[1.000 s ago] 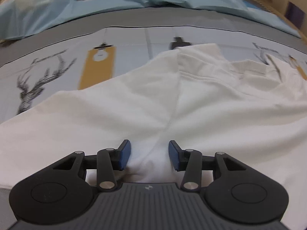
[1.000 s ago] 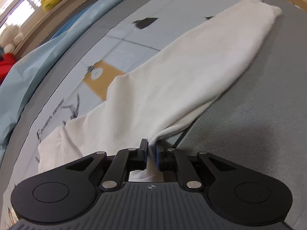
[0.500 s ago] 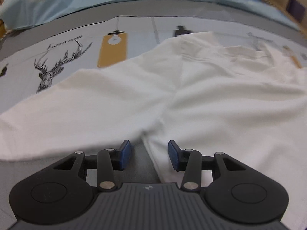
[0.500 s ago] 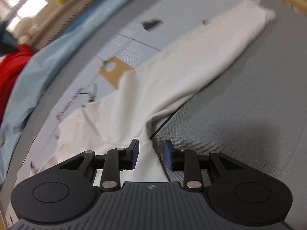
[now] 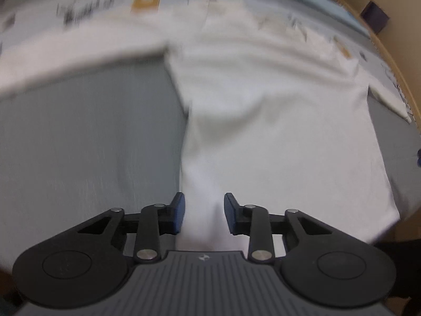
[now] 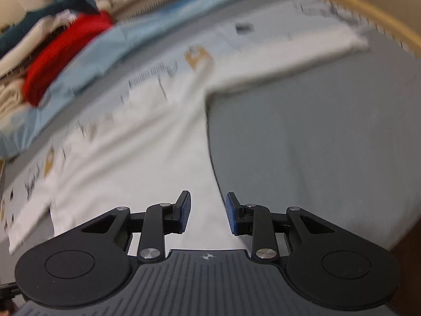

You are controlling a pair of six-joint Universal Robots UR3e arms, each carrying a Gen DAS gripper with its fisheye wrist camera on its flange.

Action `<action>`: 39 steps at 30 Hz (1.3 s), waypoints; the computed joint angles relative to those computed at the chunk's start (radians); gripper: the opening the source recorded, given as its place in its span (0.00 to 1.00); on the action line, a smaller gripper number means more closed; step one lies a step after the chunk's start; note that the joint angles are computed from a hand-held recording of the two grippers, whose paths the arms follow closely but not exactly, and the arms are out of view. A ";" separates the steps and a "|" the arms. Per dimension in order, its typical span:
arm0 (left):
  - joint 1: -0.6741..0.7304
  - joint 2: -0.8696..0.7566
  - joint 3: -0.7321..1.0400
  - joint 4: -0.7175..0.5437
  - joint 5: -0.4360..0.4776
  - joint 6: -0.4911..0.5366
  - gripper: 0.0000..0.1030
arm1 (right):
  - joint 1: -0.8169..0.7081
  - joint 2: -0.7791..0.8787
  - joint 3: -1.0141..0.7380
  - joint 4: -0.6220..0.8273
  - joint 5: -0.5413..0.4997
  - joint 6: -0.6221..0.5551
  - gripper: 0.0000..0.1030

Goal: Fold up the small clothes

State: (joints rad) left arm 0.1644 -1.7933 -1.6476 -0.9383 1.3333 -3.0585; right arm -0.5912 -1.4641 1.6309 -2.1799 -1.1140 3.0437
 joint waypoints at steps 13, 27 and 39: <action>-0.024 0.037 -0.122 -0.013 0.104 -0.082 0.29 | 0.045 -0.026 0.217 -0.034 -0.205 -0.127 0.31; -0.006 0.303 -0.306 0.039 0.056 -0.072 0.06 | -0.015 -0.110 0.229 -0.082 -0.148 -0.167 0.06; -0.128 0.146 -0.193 0.017 0.237 -0.067 0.09 | 0.106 -0.036 0.216 -0.165 -0.393 -0.105 0.08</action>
